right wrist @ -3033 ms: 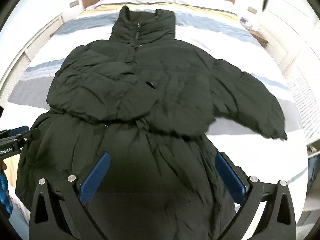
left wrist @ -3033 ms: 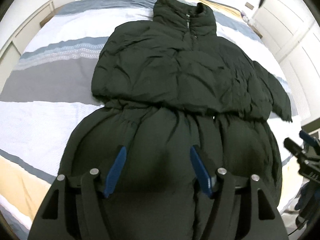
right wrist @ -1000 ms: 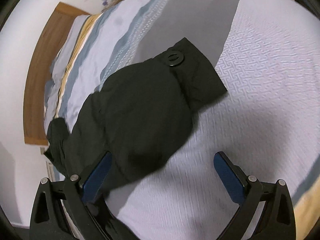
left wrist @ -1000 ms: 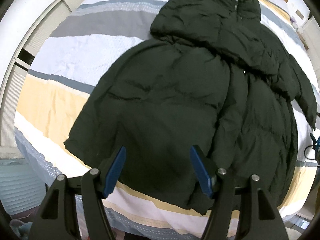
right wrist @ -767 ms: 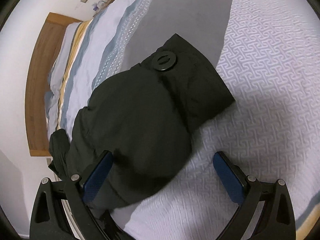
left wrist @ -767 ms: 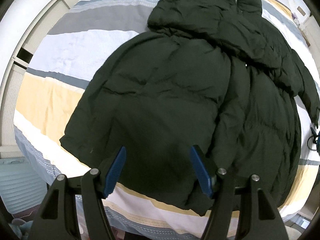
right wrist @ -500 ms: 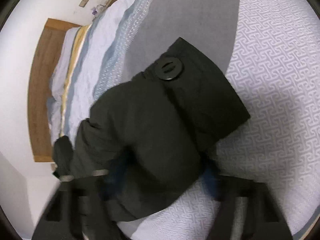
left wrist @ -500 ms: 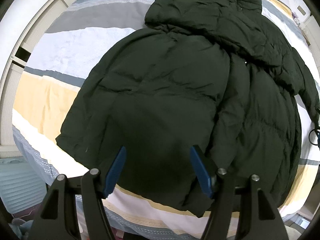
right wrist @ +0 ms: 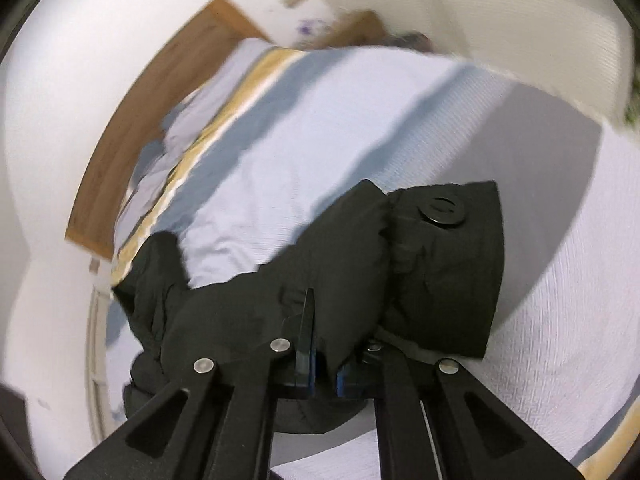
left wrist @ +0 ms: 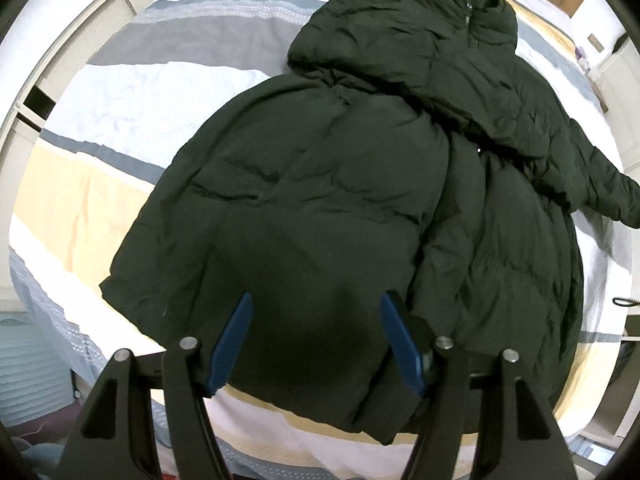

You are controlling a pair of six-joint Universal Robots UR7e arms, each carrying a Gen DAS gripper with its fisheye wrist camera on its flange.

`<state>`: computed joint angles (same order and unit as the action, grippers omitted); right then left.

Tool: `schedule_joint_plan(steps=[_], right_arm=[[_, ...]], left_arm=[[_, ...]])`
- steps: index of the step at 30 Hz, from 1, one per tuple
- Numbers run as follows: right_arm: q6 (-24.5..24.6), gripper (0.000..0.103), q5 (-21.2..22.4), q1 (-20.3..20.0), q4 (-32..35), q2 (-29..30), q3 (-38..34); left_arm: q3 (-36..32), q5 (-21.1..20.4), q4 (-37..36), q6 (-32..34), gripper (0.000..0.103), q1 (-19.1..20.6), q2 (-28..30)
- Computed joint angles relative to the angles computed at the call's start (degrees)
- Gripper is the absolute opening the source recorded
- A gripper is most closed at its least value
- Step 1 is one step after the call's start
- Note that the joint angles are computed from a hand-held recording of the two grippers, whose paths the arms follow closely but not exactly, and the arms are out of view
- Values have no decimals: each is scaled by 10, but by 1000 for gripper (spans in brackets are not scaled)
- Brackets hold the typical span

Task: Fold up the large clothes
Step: 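Fold the held sleeve across the coat body with the right gripper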

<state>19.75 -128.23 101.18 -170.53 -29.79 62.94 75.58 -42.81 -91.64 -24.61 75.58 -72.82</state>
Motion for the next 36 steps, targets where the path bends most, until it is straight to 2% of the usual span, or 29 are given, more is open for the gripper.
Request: schedule_joint_plan(steps=[4, 10, 15, 19, 28, 30, 31, 36], right_arm=[[-65, 7, -31, 33, 53, 40, -82], [-140, 7, -56, 75, 129, 101, -193], [-181, 7, -63, 102, 187, 154, -272], [-212, 7, -63, 121, 217, 184, -295], [-266, 7, -68, 147, 347, 292, -429], [-268, 7, -61, 148, 386, 315, -460], [-266, 7, -60, 149, 393, 315, -451], [-271, 9, -51, 152, 491, 377, -534]], left_arm=[[-3, -16, -23, 14, 65, 11, 2], [-23, -42, -62, 50, 65, 31, 15], [-37, -57, -74, 70, 65, 45, 22], [-44, -63, -72, 78, 65, 54, 21], [-63, -57, -59, 74, 65, 79, 17], [-63, -59, -60, 74, 65, 84, 17], [-63, -61, -60, 74, 65, 85, 16], [-62, -65, -58, 81, 65, 87, 16]])
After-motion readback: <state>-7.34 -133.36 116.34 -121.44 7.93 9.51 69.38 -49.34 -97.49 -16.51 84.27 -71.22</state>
